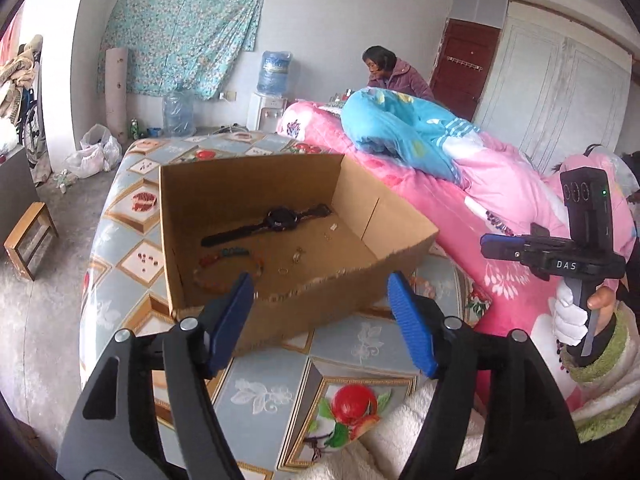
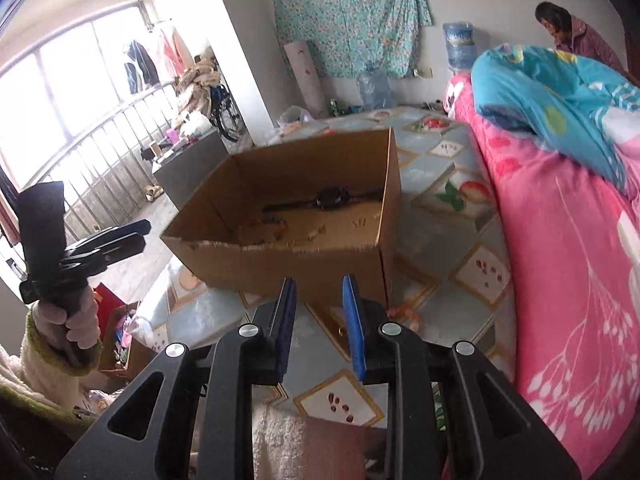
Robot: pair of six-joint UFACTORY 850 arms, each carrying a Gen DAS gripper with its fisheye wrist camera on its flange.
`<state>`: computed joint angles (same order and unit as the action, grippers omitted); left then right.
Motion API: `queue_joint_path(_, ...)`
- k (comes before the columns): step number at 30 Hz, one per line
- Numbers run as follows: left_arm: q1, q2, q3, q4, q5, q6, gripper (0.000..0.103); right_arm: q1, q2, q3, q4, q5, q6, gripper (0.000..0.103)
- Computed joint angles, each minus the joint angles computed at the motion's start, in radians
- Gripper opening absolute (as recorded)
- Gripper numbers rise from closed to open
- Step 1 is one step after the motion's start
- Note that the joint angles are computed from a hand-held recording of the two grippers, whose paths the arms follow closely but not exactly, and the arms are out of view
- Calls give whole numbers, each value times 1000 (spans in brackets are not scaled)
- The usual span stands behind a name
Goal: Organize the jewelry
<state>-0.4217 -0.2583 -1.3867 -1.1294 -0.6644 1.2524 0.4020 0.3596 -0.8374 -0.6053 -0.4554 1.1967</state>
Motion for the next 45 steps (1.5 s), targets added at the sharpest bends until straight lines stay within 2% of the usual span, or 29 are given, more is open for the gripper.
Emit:
queue_joint_path(3,-2,24,62,53,27,-15,72,5,-44,32,60,38,9,24)
queue_joint_path(5,-16,36,101,94,76,-42,74,14,-86,35,50,36,40,24)
queue_joint_path(8,-61,32,138,292,196,-211,74,21,-155,17,15,17,79,24)
queue_joint_path(10,-79,20,151,391,238,-296,74,19,-194,-2,7,-3,69,24)
queue_joint_path(14,-83,-25,128,476,217,-428,74,20,-255,-44,-21,-57,57,24)
queue_joint_path(18,-96,-45,121,587,241,-533,74,21,-291,-67,-27,-85,58,22)
queue_joint_path(20,-91,-53,115,585,232,-538,74,24,-305,-74,-29,-99,61,15)
queue_joint_path(23,-82,-62,108,573,219,-535,74,29,-316,-76,-51,-103,86,11)
queue_joint_path(32,-72,-71,107,528,200,-511,76,54,-340,-94,-52,-92,64,10)
queue_joint_path(41,-64,-63,121,486,197,-486,79,97,-404,-150,3,10,-21,10)
queue_joint_path(45,-61,-74,104,467,174,-491,81,88,-419,-161,151,98,-188,10)
